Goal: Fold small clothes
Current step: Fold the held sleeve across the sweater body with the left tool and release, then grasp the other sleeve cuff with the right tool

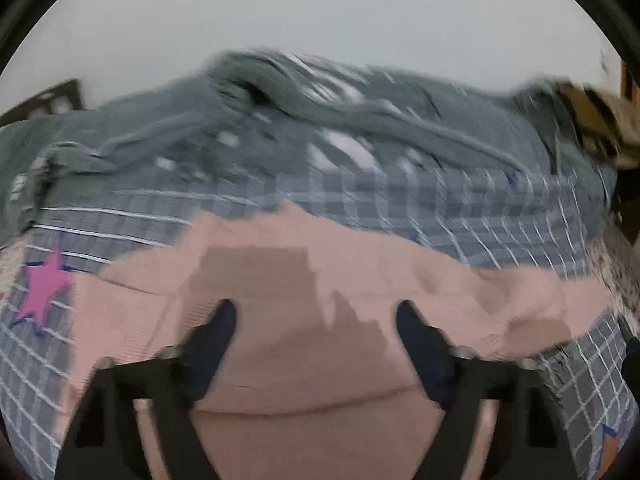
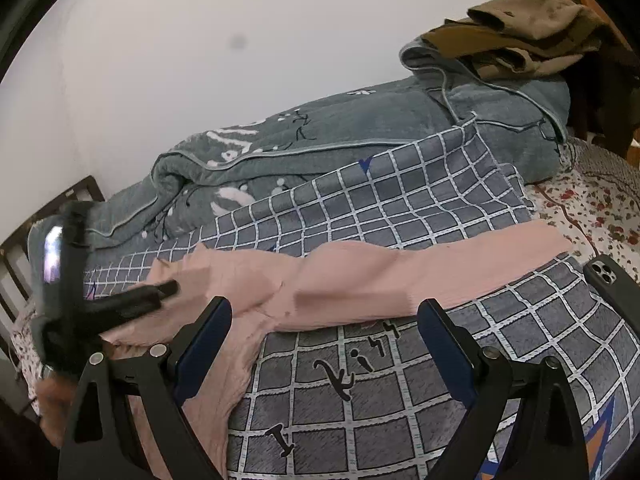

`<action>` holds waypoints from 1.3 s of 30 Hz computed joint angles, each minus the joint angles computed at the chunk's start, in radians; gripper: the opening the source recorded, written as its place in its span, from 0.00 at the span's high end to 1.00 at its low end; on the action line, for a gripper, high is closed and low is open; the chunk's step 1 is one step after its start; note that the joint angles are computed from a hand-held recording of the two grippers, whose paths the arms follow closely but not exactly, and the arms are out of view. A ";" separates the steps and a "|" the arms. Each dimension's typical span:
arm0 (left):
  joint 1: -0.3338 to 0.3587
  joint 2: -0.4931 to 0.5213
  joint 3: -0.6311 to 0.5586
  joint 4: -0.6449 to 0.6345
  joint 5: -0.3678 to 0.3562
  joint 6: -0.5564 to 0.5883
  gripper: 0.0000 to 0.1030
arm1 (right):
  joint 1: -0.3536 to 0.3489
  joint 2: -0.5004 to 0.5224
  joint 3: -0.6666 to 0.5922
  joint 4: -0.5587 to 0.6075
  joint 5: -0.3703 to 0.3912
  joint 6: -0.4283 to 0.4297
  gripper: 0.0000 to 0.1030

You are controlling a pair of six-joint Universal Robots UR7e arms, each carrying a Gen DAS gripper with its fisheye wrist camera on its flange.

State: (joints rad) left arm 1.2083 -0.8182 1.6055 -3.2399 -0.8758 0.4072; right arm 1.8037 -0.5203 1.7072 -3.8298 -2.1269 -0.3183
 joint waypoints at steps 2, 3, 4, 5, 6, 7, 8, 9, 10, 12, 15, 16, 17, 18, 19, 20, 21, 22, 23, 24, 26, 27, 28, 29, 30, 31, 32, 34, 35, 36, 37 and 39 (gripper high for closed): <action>0.018 -0.034 0.024 -0.075 0.029 0.064 0.20 | 0.006 0.013 -0.011 0.000 -0.013 -0.018 0.10; 0.030 -0.048 0.027 -0.088 0.047 0.082 0.20 | 0.009 0.019 -0.016 0.001 -0.020 -0.023 0.10; 0.045 -0.065 0.031 -0.091 0.057 0.086 0.20 | 0.011 0.024 -0.022 0.003 -0.027 -0.028 0.10; 0.066 -0.088 0.033 -0.073 0.061 0.067 0.20 | 0.011 0.027 -0.025 0.007 -0.031 -0.029 0.10; 0.085 -0.105 0.027 -0.043 0.061 0.040 0.20 | 0.012 0.028 -0.025 0.011 -0.032 -0.027 0.10; 0.104 -0.118 0.019 -0.012 0.062 0.011 0.20 | 0.011 0.029 -0.025 0.013 -0.032 -0.026 0.10; 0.127 -0.129 0.008 0.025 0.064 -0.019 0.21 | 0.010 0.030 -0.027 0.013 -0.034 -0.024 0.10; 0.145 -0.133 -0.005 0.053 0.064 -0.037 0.22 | 0.009 0.031 -0.027 0.015 -0.038 -0.021 0.10; 0.162 -0.133 -0.018 0.074 0.061 -0.052 0.23 | 0.007 0.031 -0.027 0.017 -0.041 -0.016 0.10; 0.195 -0.128 -0.046 0.121 0.042 -0.088 0.33 | 0.005 0.031 -0.029 0.023 -0.047 -0.005 0.10; 0.237 -0.109 -0.109 0.259 -0.028 -0.138 0.71 | 0.002 0.025 -0.023 0.021 -0.063 0.007 0.13; 0.249 -0.101 -0.112 0.240 -0.066 -0.126 0.79 | 0.001 0.019 -0.018 0.021 -0.063 0.011 0.19; 0.256 -0.101 -0.097 0.179 -0.088 -0.126 0.83 | 0.000 0.012 -0.010 0.023 -0.061 0.016 0.23; 0.259 -0.101 -0.078 0.118 -0.105 -0.122 0.83 | -0.001 0.003 0.000 0.028 -0.067 0.021 0.26; 0.263 -0.104 -0.063 0.089 -0.122 -0.119 0.83 | -0.001 -0.003 0.007 0.031 -0.073 0.022 0.29; 0.266 -0.106 -0.059 0.090 -0.134 -0.121 0.83 | -0.003 -0.011 0.016 0.030 -0.075 0.021 0.35; 0.269 -0.105 -0.062 0.096 -0.140 -0.122 0.82 | -0.005 -0.022 0.027 0.029 -0.077 0.020 0.39; 0.270 -0.102 -0.066 0.102 -0.135 -0.129 0.76 | -0.009 -0.037 0.040 0.032 -0.078 0.019 0.40; 0.270 -0.097 -0.073 0.118 -0.125 -0.138 0.72 | -0.012 -0.048 0.048 0.035 -0.083 0.016 0.42; 0.271 -0.098 -0.079 0.134 -0.128 -0.143 0.72 | -0.016 -0.060 0.053 0.039 -0.094 0.009 0.46; 0.272 -0.098 -0.080 0.139 -0.127 -0.138 0.69 | -0.029 -0.086 0.059 0.064 -0.128 -0.006 0.50; 0.270 -0.095 -0.080 0.133 -0.120 -0.129 0.67 | -0.039 -0.101 0.065 0.074 -0.131 -0.013 0.54; 0.268 -0.091 -0.083 0.132 -0.111 -0.121 0.63 | -0.055 -0.118 0.074 0.081 -0.130 -0.019 0.55; 0.263 -0.085 -0.085 0.129 -0.095 -0.110 0.58 | -0.067 -0.128 0.079 0.085 -0.126 -0.021 0.59; 0.260 -0.084 -0.083 0.125 -0.085 -0.103 0.58 | -0.085 -0.141 0.085 0.093 -0.116 -0.024 0.65; 0.256 -0.079 -0.083 0.119 -0.070 -0.093 0.57 | -0.107 -0.154 0.090 0.101 -0.103 -0.029 0.69; 0.252 -0.076 -0.085 0.115 -0.057 -0.085 0.55 | -0.121 -0.161 0.091 0.108 -0.098 -0.030 0.72; 0.247 -0.069 -0.088 0.110 -0.038 -0.074 0.53 | -0.155 -0.173 0.085 0.134 -0.090 -0.017 0.72; 0.246 -0.066 -0.091 0.110 -0.030 -0.071 0.52 | -0.172 -0.181 0.081 0.157 -0.074 -0.003 0.72; 0.245 -0.064 -0.094 0.113 -0.027 -0.071 0.51 | -0.189 -0.189 0.079 0.180 -0.055 0.016 0.72; 0.245 -0.063 -0.096 0.115 -0.025 -0.070 0.51 | -0.207 -0.197 0.075 0.204 -0.037 0.037 0.72; 0.245 -0.062 -0.097 0.115 -0.023 -0.070 0.50 | -0.233 -0.212 0.066 0.265 -0.007 0.084 0.71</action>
